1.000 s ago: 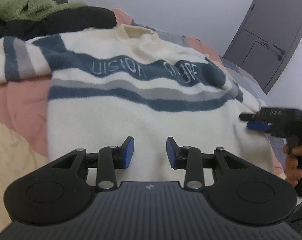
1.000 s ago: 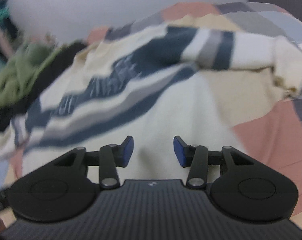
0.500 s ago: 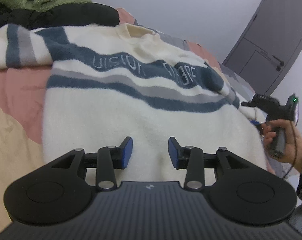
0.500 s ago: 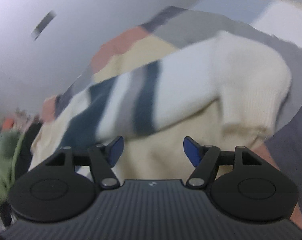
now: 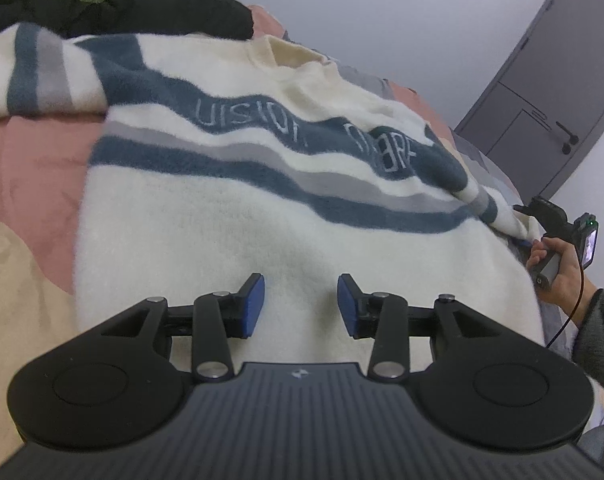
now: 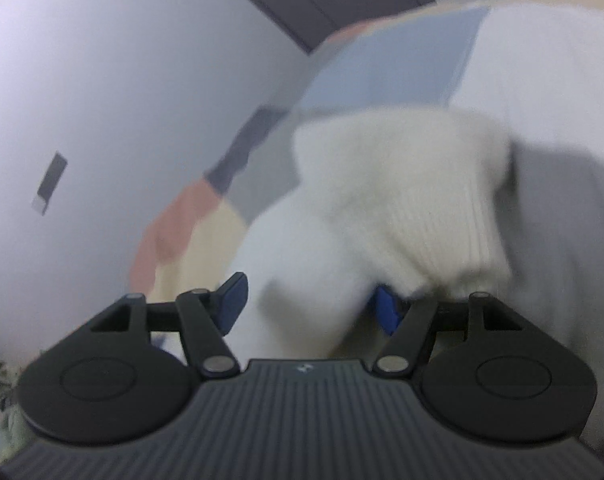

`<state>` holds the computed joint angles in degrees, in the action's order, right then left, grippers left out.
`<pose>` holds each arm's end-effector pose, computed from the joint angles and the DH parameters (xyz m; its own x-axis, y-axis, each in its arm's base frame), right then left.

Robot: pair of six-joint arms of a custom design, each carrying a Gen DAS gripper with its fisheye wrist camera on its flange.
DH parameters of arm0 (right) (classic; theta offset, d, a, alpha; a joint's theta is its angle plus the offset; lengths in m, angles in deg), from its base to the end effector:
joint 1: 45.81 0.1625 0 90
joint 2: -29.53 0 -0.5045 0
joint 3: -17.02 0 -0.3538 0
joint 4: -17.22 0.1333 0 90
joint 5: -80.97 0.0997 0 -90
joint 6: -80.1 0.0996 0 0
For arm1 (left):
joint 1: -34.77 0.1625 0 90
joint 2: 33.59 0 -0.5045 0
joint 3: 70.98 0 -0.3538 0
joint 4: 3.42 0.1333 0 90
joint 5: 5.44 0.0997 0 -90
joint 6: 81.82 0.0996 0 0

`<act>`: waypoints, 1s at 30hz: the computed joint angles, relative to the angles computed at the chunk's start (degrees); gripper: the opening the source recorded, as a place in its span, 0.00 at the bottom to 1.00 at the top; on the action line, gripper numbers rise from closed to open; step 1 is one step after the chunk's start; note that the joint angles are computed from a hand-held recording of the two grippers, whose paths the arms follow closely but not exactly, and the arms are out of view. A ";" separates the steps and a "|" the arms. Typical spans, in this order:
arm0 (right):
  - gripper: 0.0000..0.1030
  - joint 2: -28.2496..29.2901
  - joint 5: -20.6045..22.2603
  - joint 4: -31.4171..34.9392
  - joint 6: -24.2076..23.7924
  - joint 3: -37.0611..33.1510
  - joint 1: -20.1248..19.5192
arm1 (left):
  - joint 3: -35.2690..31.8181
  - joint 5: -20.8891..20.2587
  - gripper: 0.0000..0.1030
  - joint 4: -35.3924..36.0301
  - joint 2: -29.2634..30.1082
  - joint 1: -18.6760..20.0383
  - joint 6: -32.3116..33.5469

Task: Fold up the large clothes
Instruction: 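Grasp the sweater sleeve cuff with the right gripper and lift it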

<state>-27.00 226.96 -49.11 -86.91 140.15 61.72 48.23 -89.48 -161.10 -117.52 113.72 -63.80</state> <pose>0.1911 -0.4367 0.1587 -0.7633 0.6071 -0.2210 0.1746 -0.1354 -0.9753 0.0491 -0.4981 0.4296 -0.8884 0.3857 -0.2491 0.4592 0.7459 -0.4824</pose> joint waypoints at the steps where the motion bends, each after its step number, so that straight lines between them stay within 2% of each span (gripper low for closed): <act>1: 0.66 -0.73 -0.09 -2.68 -2.41 0.73 -0.62 | -0.30 -0.15 0.45 0.13 0.30 0.12 -0.38; 3: 0.68 -2.63 -0.76 -5.94 -5.59 1.93 -2.22 | -0.80 -0.42 0.45 -0.02 0.88 0.32 -0.92; 7: 0.67 -6.01 -2.27 -5.45 -7.07 2.49 -5.02 | -1.73 -0.45 0.45 -0.30 2.01 0.56 -2.28; 12: 0.65 -7.77 -2.82 -9.75 -14.28 3.34 -7.04 | -2.05 -0.21 0.45 -1.55 3.06 0.56 -2.98; 13: 0.60 -8.12 -2.62 -8.85 -14.73 3.01 -7.49 | -2.08 -0.01 0.45 -1.70 3.24 0.51 -3.07; 15: 0.43 -8.63 -2.38 -5.56 -14.47 2.11 -8.14 | -2.06 0.56 0.45 -2.07 3.52 0.27 -3.15; 17: 0.15 -8.81 -0.75 -2.12 -15.40 0.80 -8.21 | -2.06 1.31 0.45 -2.25 3.72 -0.09 -3.18; 19: 0.12 -8.78 1.12 -1.28 -17.70 0.28 -7.46 | -1.96 2.20 0.45 -2.53 3.73 -0.51 -3.32; 24: 0.10 -10.30 1.33 -0.24 -22.30 -1.07 -3.95 | -1.53 4.07 0.45 -3.37 2.88 -1.76 -2.46; 26: 0.09 -11.63 0.80 0.21 -26.32 -2.32 -1.46 | -1.21 4.44 0.45 -4.38 2.28 -2.00 -1.75; 30: 0.09 -10.54 0.68 1.49 -38.87 -8.00 7.39 | -1.56 5.10 0.45 -2.91 0.80 -2.27 -0.41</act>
<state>-37.55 227.65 -47.62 -125.78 132.15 69.12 46.67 -84.38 -164.01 -116.72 111.45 -64.21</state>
